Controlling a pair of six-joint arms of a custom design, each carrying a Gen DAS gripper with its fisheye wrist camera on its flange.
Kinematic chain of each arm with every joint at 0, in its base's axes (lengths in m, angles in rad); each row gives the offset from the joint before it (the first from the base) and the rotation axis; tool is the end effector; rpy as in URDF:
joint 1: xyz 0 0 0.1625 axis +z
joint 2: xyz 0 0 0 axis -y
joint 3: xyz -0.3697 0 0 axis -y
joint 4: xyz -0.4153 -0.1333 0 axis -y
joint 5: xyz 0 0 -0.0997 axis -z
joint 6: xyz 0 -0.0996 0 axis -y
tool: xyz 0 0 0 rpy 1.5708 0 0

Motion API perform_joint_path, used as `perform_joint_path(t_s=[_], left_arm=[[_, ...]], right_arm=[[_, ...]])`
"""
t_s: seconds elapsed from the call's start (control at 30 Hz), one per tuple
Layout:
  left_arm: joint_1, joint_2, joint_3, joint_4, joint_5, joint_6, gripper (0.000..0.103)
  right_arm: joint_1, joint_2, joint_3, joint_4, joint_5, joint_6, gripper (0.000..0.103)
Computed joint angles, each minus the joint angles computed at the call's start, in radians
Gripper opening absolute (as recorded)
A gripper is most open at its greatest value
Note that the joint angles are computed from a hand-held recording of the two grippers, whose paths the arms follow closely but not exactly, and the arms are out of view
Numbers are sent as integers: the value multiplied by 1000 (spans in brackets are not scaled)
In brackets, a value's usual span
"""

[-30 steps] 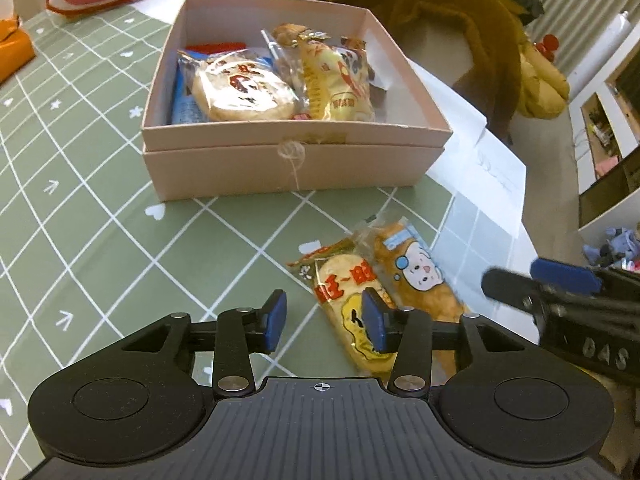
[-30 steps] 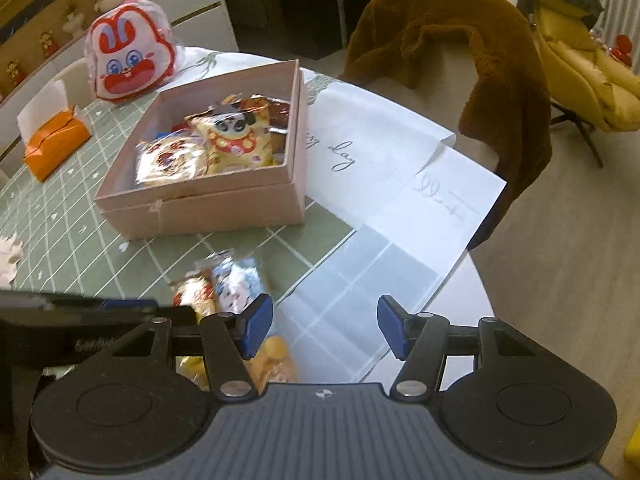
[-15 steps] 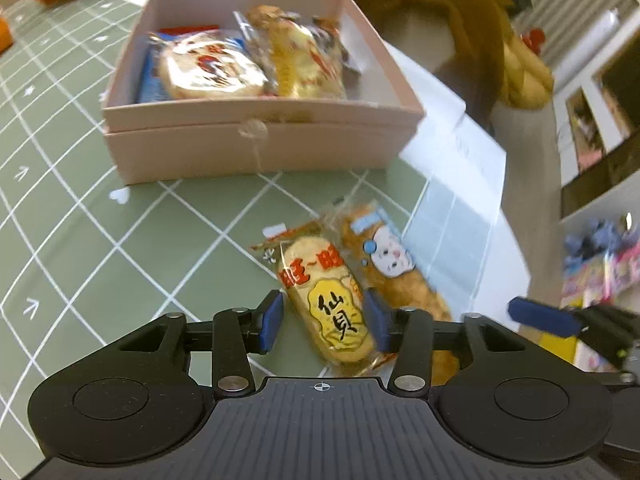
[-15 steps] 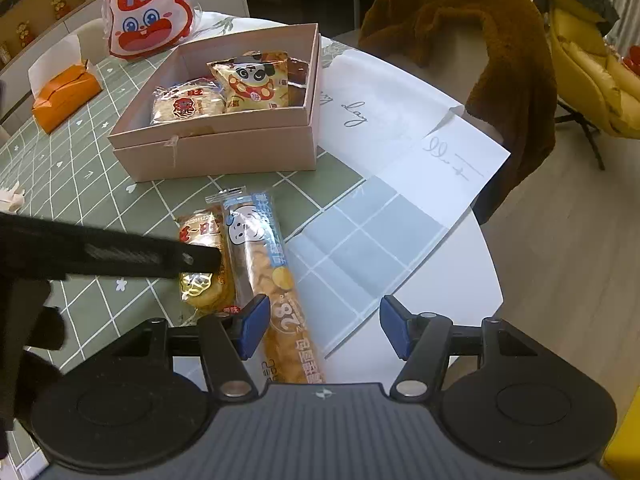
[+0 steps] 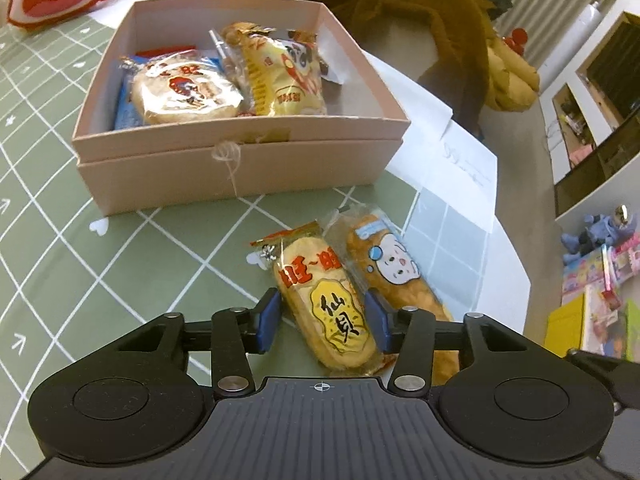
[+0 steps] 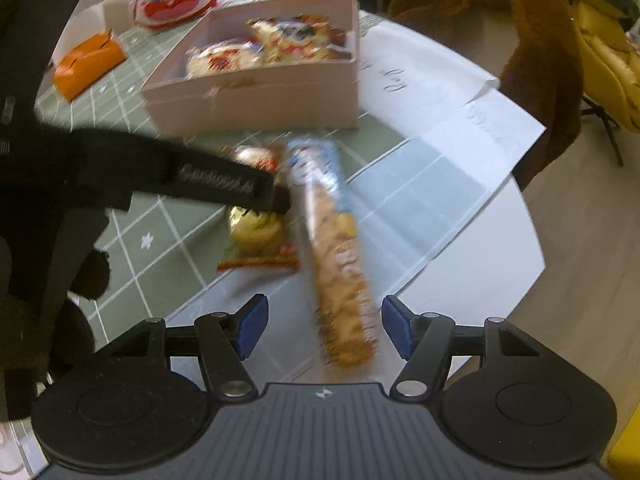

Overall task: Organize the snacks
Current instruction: 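Grasp the yellow rice-cracker packet with the left gripper while the right lifts the cookie-stick packet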

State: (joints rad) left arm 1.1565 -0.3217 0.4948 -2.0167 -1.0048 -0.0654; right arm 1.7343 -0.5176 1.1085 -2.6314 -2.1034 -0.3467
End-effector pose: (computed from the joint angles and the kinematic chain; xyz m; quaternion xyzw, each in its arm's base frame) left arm -0.1827 -0.8793 0.1538 0.1277 0.9435 -0.1926 0.2377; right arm 0.2108 -0.7698 0.0827 0.1775 -0.9234 0.2001 0.2754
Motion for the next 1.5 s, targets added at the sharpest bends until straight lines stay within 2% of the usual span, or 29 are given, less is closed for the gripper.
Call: perform_joint_path(t_s=[0.17,0.3,0.5,0.67,0.77,0.97,1.1,1.3,1.5], left_arm=[[5,-139,218,-81,-2,-35,48],[3,-274,416,-143,28,-74,48],[5,-389,569,-185,78,-109,48],[16,-403,582,-200,62,-123,49],[15,-376,553,-209,63,-95,50],[19,-354,531,-230,51,-50,50],[26,-363,545,-250,24,-21,48],[23,-369,547,-218,10,6,48],[18,-363,552,-238,25,22,49]], right_arm=[[7,-1,23,-9,-24,-20,63],[12,16,3,-22,-30,-25,63],[23,96,-122,-7,-36,-29,63],[28,170,-239,36,-54,-24,63],[26,182,-273,106,-57,32,62],[30,148,-236,166,-21,97,39],[29,125,-209,204,35,157,39],[55,160,-220,158,-33,67,39],[60,249,-348,137,-82,7,40]])
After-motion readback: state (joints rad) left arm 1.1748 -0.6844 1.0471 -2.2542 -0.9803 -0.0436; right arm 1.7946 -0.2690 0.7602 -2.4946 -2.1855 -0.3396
